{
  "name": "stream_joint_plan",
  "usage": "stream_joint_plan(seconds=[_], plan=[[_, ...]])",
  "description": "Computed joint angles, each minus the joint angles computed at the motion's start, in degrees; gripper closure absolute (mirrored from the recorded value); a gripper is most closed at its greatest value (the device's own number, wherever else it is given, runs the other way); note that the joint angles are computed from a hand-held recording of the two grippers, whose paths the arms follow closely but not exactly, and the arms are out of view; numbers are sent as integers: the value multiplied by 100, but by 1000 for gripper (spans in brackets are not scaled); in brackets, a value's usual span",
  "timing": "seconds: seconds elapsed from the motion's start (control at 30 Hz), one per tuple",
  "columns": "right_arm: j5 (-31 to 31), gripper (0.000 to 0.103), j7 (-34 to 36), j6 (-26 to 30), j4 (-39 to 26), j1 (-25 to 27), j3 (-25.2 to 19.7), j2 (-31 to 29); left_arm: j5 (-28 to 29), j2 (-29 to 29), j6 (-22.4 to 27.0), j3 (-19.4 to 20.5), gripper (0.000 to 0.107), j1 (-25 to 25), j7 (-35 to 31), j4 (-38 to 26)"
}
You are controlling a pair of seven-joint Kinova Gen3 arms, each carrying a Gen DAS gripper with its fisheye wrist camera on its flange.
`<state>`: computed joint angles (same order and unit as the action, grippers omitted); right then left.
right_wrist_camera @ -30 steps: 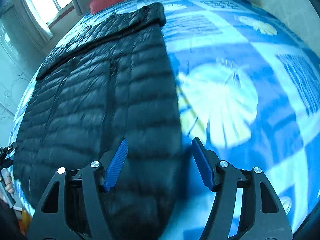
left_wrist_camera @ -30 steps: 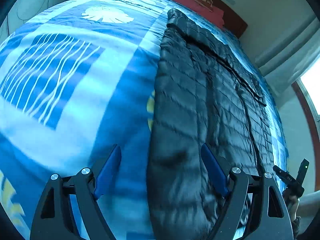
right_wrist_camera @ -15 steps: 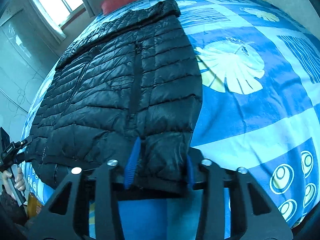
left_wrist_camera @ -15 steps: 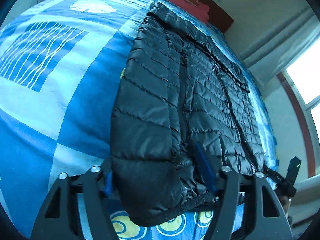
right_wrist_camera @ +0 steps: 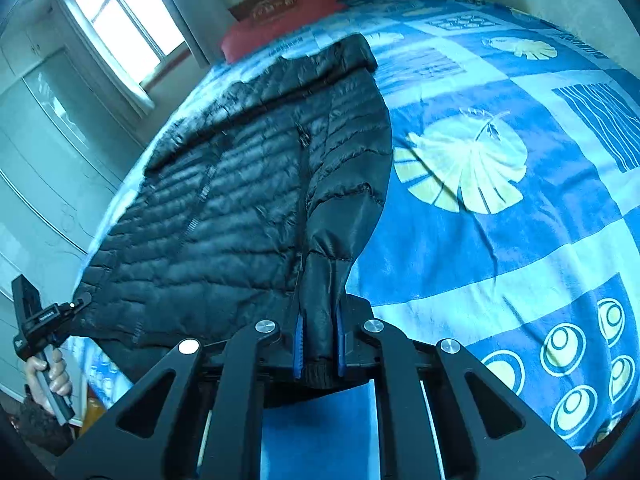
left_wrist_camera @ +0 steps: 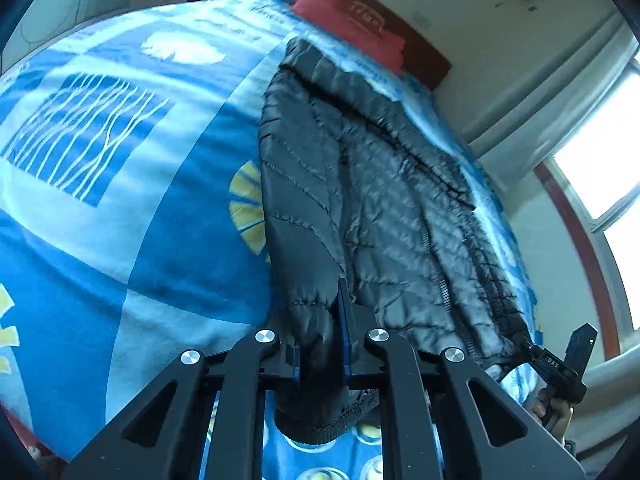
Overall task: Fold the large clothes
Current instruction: 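Grasp the jacket hem with the left gripper while the right gripper grasps the hem too, then lift the hem with both grippers and fold it toward the collar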
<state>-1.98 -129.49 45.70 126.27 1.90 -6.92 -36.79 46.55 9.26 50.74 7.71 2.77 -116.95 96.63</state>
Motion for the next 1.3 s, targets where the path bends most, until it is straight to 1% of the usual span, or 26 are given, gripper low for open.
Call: stream_joint_plan(seconds=[0.13, 0.27, 0.3, 0.47, 0.53, 0.63, 0.77, 0.87, 0.97, 1.1, 1.2, 1.3], plan=[[-116, 92, -13, 235, -119, -68, 32, -337, 253, -163, 345, -52, 95, -141, -155, -11], [-364, 92, 6, 513, -186, -227, 208, -718, 551, -392, 805, -217, 95, -292, -314, 75], [-396, 92, -9, 636, -229, -211, 192, -818, 601, -496, 909, -264, 95, -319, -348, 122], [-667, 92, -225, 1129, -354, -103, 113, -1304, 644, -907, 1279, -514, 95, -346, -374, 333], [-740, 92, -314, 1301, -399, -60, 63, -1471, 608, -1060, 1394, -597, 95, -334, -273, 425], [-781, 92, -354, 1384, -411, -58, 76, -1608, 593, -1161, 1455, -685, 95, -299, -258, 447], [-740, 92, -161, 953, -336, -200, 322, -1497, 655, -1041, 1365, -688, 95, -240, -422, 290], [-762, 92, 26, 577, -359, -365, 533, -1349, 873, -790, 1314, -617, 95, -222, -518, -3], [-706, 92, 314, 191, -472, -547, 783, -1044, 978, -587, 1164, -495, 95, -197, -640, -288], [-678, 92, 669, -331, -622, -696, 1112, -539, 989, -248, 940, -297, 95, -135, -577, -752], [-764, 92, 934, -725, -708, -844, 1456, -146, 965, 65, 815, -157, 95, -119, -342, -1161], [-1048, 92, 1282, -1196, -800, -1205, 2040, 256, 1011, 387, 772, -12, 95, -206, -122, -1551]])
